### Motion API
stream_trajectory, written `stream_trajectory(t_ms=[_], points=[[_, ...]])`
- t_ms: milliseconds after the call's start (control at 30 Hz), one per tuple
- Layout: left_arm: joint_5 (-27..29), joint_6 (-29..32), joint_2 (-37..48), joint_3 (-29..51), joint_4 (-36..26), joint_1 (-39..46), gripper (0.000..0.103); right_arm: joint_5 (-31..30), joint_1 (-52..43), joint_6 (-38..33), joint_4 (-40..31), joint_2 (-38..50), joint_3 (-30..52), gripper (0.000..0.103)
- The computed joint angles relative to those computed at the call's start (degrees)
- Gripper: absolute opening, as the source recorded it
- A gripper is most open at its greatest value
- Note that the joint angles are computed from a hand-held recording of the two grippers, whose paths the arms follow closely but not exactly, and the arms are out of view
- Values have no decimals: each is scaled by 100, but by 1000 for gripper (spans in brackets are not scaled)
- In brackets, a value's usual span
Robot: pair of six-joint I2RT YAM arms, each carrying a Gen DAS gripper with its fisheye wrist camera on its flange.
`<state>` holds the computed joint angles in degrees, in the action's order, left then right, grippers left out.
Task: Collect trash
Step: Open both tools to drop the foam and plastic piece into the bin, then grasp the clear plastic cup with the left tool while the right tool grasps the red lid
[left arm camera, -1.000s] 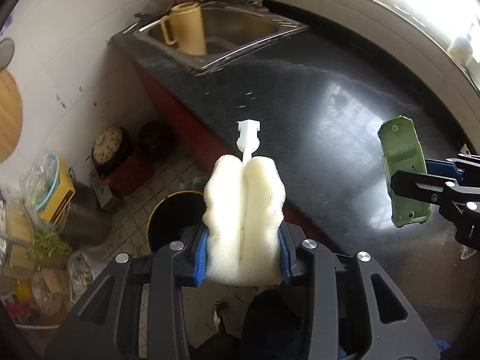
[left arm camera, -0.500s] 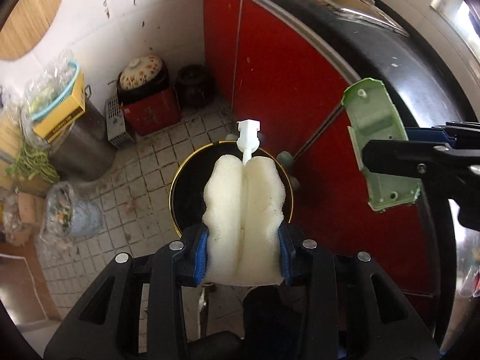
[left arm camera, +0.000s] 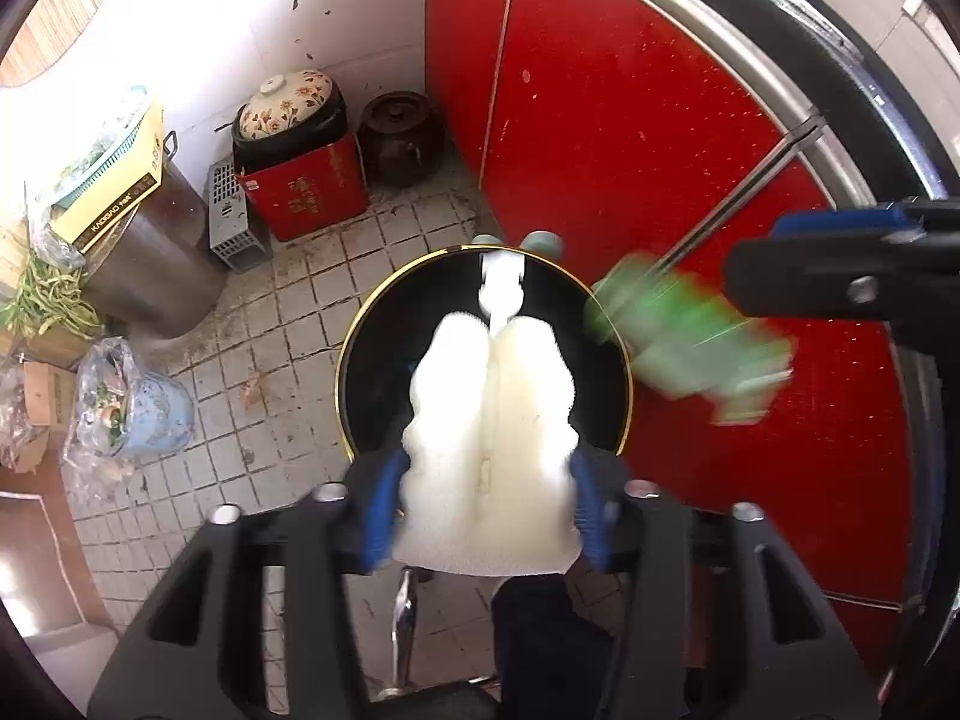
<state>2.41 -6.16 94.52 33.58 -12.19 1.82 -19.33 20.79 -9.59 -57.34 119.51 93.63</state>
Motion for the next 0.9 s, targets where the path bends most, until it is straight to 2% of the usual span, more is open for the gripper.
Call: stream_trajectory(t_ms=[33, 167, 233, 367, 500, 600, 700, 833, 900], points=[[-9, 16, -16, -5, 25, 24, 73, -14, -18, 25, -3, -35, 12, 60], [-122, 147, -387, 57, -290, -50, 77, -169, -254, -23, -129, -410, -56, 62], [-244, 213, -855, 126, -653, -277, 82, -269, -464, -54, -224, -794, -182, 68], [-752, 71, -1799, 558, -1546, -1284, 91, -372, -1393, -285, -648, -2075, -503, 80], [-1147, -310, -2008, 1441, -2210, -2649, 94, -333, -2816, -678, -1150, -3147, -644, 86], [-1087, -589, -1591, 2325, -2367, -3736, 94, -340, -4400, -1138, -1652, -3576, -500, 87], [-822, -553, -869, 3332, -2337, -4735, 94, -453, -6192, -1664, -2020, -3678, -231, 87], [-496, -177, 391, 4964, -2515, -5905, 94, -665, -8544, -2225, -2342, -3321, 363, 87], [-399, 23, 848, 5621, -2660, -6348, 94, -751, -9369, -2375, -2500, -2977, 786, 87]])
